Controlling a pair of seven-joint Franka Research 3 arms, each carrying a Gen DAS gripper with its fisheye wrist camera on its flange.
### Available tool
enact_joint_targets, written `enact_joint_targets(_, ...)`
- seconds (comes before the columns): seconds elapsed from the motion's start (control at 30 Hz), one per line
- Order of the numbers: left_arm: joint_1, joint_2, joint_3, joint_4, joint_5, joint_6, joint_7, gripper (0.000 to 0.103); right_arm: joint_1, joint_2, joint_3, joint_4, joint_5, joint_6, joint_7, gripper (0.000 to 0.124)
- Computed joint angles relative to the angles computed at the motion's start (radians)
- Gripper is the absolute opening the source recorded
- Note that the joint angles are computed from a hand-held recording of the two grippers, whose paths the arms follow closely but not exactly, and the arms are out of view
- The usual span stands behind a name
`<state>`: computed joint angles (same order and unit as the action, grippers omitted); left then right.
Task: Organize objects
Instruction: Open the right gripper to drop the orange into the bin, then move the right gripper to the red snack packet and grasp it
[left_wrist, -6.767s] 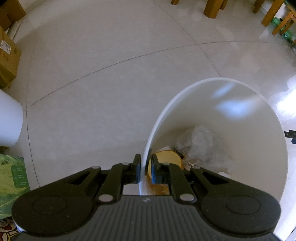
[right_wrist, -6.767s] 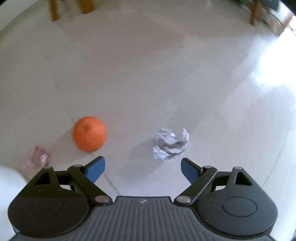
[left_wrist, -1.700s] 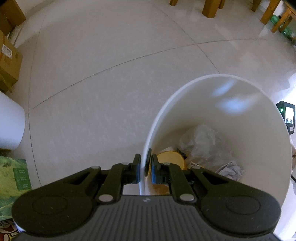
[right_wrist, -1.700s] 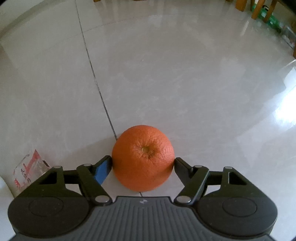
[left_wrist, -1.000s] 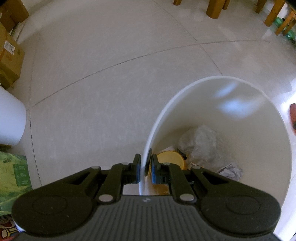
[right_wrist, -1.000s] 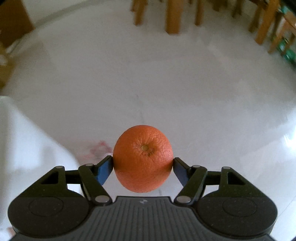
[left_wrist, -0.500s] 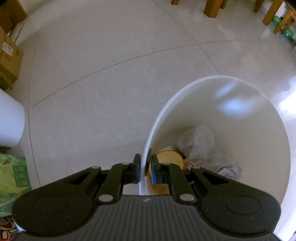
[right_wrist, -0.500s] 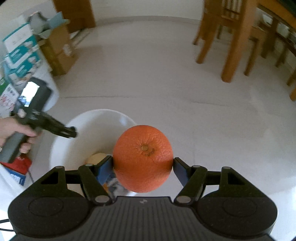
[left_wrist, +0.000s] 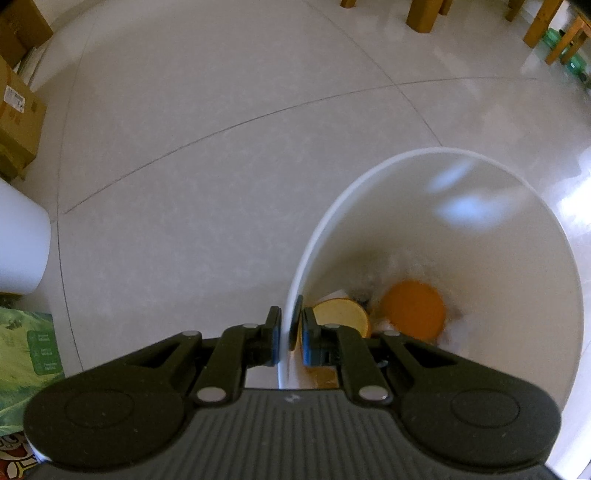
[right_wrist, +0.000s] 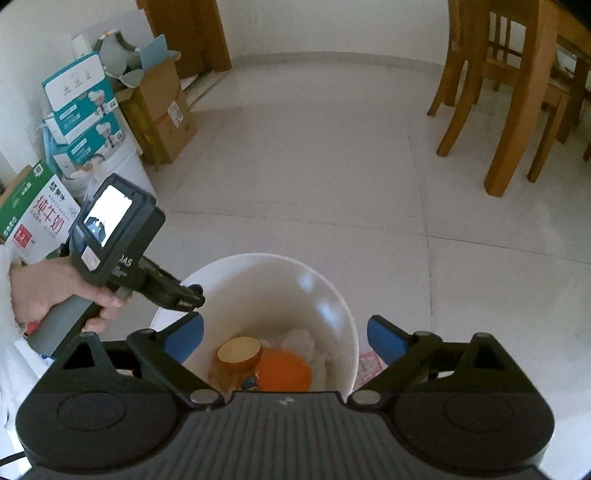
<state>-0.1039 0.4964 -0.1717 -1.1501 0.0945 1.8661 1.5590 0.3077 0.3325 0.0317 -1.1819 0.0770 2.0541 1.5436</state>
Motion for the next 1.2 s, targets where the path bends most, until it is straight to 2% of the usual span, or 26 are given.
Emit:
enact_joint_targets(0.1, 0.001, -0.003, 0.0, -0.004, -0.001, 0.002, -0.001, 0.009, -0.001, -0.016, -0.009, -0.028, -0.017, 0.025, 0.015, 0.098)
enact_joint_targets(0.33, 0.0, -0.001, 0.0, 0.001, 0.001, -0.003, -0.004, 0.009, -0.035, -0.127, -0.031, -0.22, -0.069, 0.138, 0.041, 0.098)
enact_joint_targets(0.63, -0.005, 0.011, 0.001, 0.027, 0.004, -0.027, -0.008, 0.009, -0.135, -0.203, -0.044, -0.469, 0.015, 0.25, -0.031, 0.099)
enact_joint_targets(0.83, -0.015, 0.021, 0.003, 0.042, 0.018, -0.032, -0.012, 0.009, -0.162, -0.148, -0.052, -0.578, 0.022, 0.338, -0.078, 0.099)
enact_joint_targets(0.97, -0.019, 0.012, 0.003, 0.024, 0.027, -0.019, -0.011, 0.009, -0.155, -0.076, -0.052, -0.622, 0.001, 0.4, -0.09, 0.099)
enact_joint_targets(1.2, -0.019, 0.014, 0.002, 0.029, 0.029, -0.024, -0.008, 0.01, -0.145, 0.072, -0.045, -0.603, 0.039, 0.476, -0.148, 0.099)
